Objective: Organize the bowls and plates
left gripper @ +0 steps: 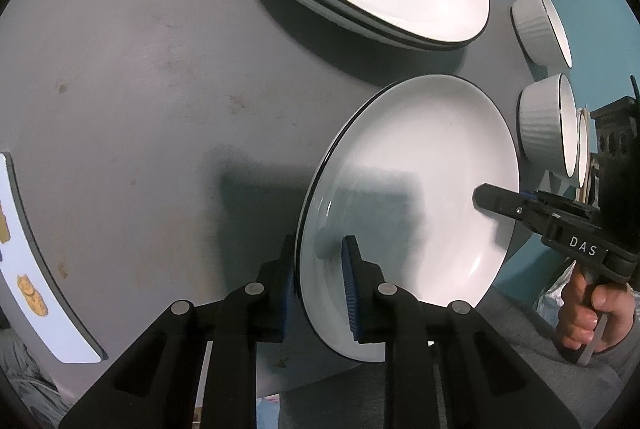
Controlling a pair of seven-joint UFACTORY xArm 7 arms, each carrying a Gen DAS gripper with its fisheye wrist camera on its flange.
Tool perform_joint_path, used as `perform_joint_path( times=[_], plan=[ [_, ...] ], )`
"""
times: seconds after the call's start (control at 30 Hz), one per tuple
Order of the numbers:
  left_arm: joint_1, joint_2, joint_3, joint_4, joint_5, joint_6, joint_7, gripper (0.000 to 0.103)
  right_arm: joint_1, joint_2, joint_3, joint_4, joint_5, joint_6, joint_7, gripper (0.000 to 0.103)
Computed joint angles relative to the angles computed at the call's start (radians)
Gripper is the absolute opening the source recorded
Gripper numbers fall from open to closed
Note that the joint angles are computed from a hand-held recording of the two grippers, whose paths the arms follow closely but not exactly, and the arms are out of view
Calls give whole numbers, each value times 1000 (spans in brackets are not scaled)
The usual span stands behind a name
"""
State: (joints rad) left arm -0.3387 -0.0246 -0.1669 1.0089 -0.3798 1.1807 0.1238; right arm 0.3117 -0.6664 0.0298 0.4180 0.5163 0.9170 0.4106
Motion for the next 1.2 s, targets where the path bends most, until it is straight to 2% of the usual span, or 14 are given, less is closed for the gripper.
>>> perform_joint_path(
  times=[0.2, 0.3, 0.4, 0.67, 0.97, 1.2],
  plan=[
    [-1, 18, 0, 20, 2, 9, 15, 16, -12, -13, 2, 0, -19, 11, 11, 18],
    [-3, 9, -3, 18, 33, -3, -6, 16, -16, -18, 7, 3, -35, 20, 20, 15],
    [2, -1, 3, 18, 18, 11, -27, 16, -6, -20, -4, 10, -18, 23, 13, 14],
    [17, -43, 15, 29, 5, 24, -56, 16, 10, 39, 15, 107, -36, 65, -23, 13],
    [40, -20, 29, 114, -26, 5, -69, 16, -5, 120, 16, 222, -37, 72, -52, 12],
    [34, 88, 13, 239, 19, -29, -81, 16, -34, 184, 13, 296, -58, 65, -75, 12]
  ],
)
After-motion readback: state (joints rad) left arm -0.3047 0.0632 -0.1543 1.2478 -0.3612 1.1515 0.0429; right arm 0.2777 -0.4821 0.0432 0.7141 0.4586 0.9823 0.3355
